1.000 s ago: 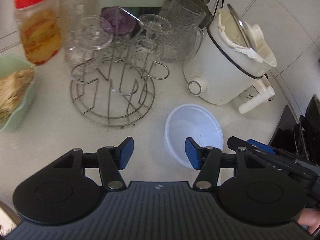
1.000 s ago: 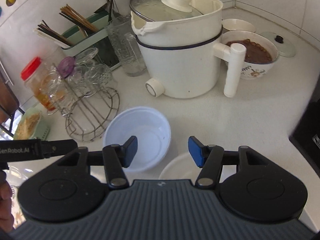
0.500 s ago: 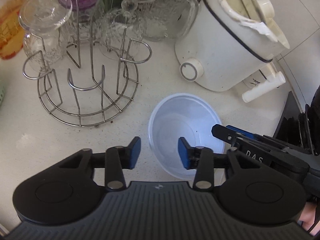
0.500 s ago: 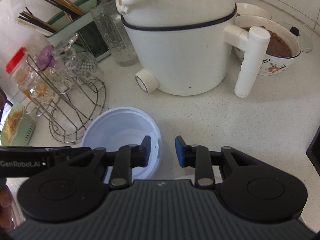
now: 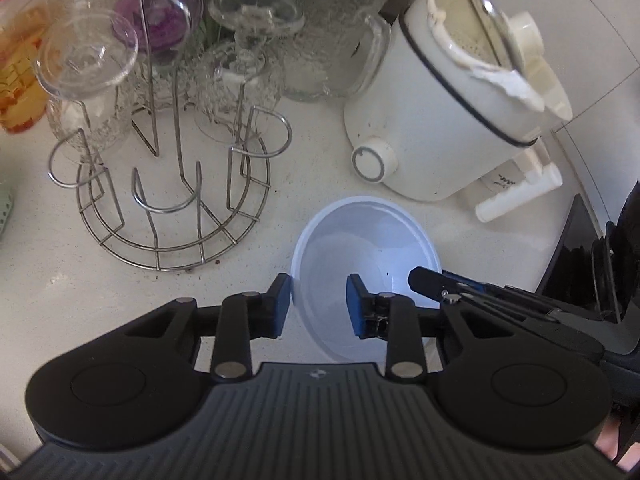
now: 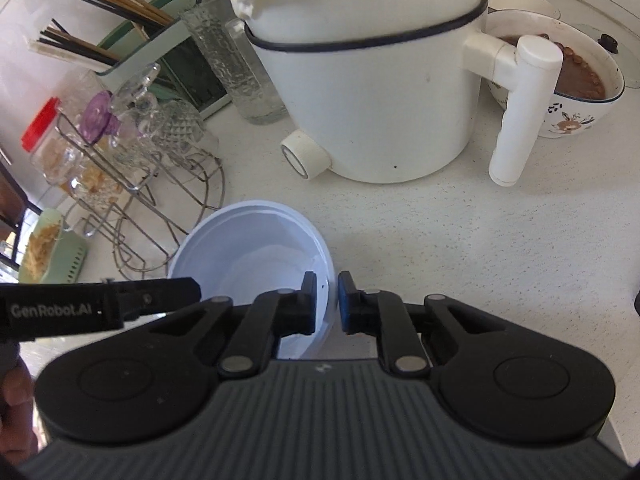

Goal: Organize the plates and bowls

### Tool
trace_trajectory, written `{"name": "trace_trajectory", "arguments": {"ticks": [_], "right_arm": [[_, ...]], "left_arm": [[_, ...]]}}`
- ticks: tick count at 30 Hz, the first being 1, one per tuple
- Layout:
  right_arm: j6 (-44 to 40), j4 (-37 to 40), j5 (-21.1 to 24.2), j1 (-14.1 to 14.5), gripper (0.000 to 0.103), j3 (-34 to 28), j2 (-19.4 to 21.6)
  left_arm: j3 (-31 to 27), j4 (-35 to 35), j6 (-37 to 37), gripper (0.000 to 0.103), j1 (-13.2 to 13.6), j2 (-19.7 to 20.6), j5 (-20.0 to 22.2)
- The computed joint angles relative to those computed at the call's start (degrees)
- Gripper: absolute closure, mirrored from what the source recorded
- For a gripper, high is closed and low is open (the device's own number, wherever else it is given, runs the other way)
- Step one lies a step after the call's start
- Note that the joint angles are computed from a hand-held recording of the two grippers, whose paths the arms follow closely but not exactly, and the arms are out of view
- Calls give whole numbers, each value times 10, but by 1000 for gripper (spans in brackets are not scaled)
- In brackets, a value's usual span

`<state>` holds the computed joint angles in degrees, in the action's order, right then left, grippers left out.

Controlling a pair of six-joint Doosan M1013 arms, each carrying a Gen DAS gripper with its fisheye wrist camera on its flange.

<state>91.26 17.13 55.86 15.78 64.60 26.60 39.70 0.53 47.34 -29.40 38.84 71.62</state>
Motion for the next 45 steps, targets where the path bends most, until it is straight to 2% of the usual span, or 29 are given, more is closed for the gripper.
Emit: {"name": "trace_trajectory", "arguments": {"ticks": [4, 18, 37, 45], "right_arm": [[-1, 5, 5, 1, 89, -10, -1], [-38, 53, 43, -3, 89, -38, -10], [-109, 124, 81, -8, 89, -34, -18], [-140, 143, 86, 0, 89, -29, -24]], "left_arm": [[-11, 8, -3, 67, -2, -2, 16], [-15, 55, -53, 67, -8, -29, 28], [71, 107, -160, 67, -24, -88, -6], [108, 124, -187, 67, -30, -116, -2]]}}
